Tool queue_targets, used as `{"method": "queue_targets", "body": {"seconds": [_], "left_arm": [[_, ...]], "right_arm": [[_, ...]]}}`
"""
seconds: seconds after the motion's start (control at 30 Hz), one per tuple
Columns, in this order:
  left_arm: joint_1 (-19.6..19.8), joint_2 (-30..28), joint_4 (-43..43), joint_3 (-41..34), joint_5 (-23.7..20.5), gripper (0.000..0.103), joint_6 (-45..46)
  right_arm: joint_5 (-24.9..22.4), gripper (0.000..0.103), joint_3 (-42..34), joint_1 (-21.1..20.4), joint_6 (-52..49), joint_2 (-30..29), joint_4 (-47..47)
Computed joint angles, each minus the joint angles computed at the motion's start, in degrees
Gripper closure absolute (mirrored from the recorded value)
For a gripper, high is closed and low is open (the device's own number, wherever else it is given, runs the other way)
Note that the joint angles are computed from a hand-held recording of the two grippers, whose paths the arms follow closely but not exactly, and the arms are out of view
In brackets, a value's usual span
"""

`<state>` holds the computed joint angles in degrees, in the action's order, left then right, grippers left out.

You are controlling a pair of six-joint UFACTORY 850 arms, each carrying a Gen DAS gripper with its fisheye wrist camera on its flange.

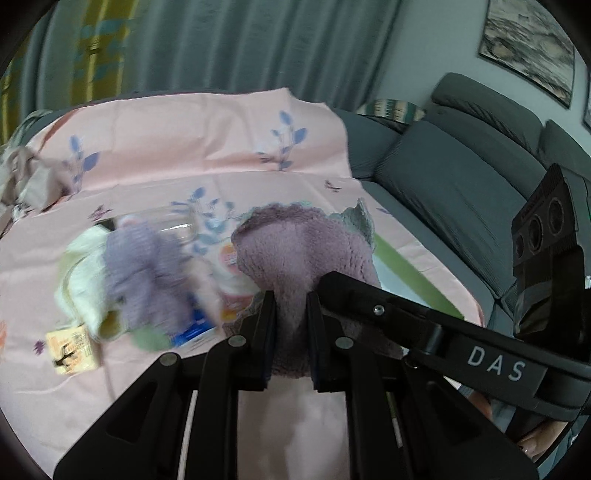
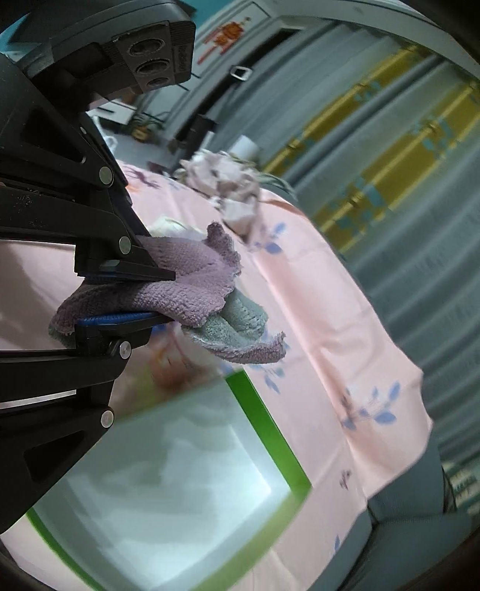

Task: Organize soft objects
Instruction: 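Carry the purple cloth into the green box and open the right tool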

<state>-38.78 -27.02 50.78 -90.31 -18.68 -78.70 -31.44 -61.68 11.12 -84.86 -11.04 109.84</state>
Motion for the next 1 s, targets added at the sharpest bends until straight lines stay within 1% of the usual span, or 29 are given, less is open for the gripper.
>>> {"method": "queue_targets", "body": {"seconds": [0.13, 0.17, 0.2, 0.3, 0.4, 0.47, 0.5, 0.57, 0.6, 0.67, 0.73, 0.8, 0.87, 0.9, 0.97, 1.0], "left_arm": [[0.0, -4.91, -11.0, -6.75, 0.22, 0.092, 12.88], [0.17, -6.37, -16.02, -8.73, -0.2, 0.092, 17.97], [0.27, -7.89, -19.28, -10.74, -0.51, 0.092, 21.4], [0.6, -12.09, -26.26, -16.61, -2.28, 0.092, 29.13], [0.99, -16.27, -31.23, -22.65, -4.16, 0.092, 34.37], [1.21, -18.5, -34.52, -25.8, -4.9, 0.092, 37.2], [1.29, -19.8, -36.57, -27.93, -6.52, 0.091, 38.61], [1.42, -22.41, -40.31, -31.73, -8.69, 0.091, 42.7], [1.33, -23.73, -40.8, -33.73, -10.16, 0.091, 43.79], [1.11, -25.81, -41.67, -36.5, -11.95, 0.091, 45.66], [1.13, -28.06, -44.07, -39.66, -13.79, 0.091, 47.33], [1.15, -29.3, -45.77, -41.51, -14.96, 0.091, 48.61], [0.94, -29.8, -45.15, -42.14, -15.27, 0.09, 48.57], [0.82, -30.04, -44.68, -42.52, -15.76, 0.087, 48.46], [0.77, -30.32, -44.93, -42.87, -16.16, 0.087, 49.01], [0.79, -29.86, -45.31, -42.07, -15.62, 0.086, 49.52]], "right_arm": [[0.22, 0.086, -0.14, -2.72, -0.15, -1.25, 1.85], [0.46, 0.086, -0.46, -3.11, 0.42, -1.71, 1.71], [0.71, 0.086, -0.84, -3.48, 0.93, -2.26, 1.61], [1.82, 0.086, -2.61, -4.9, 4.4, -4.21, -0.84], [3.2, 0.086, -5.79, -5.93, 10.71, -6.52, -6.98], [6.24, 0.086, -8.04, -5.95, 14.25, -7.69, -11.61], [8.22, 0.086, -8.58, -5.75, 14.89, -8.02, -12.51], [8.79, 0.086, -8.15, -6.11, 12.51, -8.48, -9.83], [8.22, 0.086, -7.86, -6.56, 11.98, -8.97, -8.4], [7.37, 0.086, -8.01, -7.25, 14.08, -9.97, -9.16], [7.87, 0.086, -7.96, -7.62, 15.65, -10.42, -9.93], [7.93, 0.086, -7.75, -7.88, 16.11, -10.43, -10.07], [7.89, 0.086, -7.42, -8.07, 16.28, -10.47, -9.94], [8.56, 0.086, -7.48, -7.98, 17.28, -10.51, -10.79], [11.9, 0.086, -7.99, -7.28, 21.65, -10.43, -14.81], [13.66, 0.086, -8.08, -6.91, 23.76, -10.29, -16.6]]}}
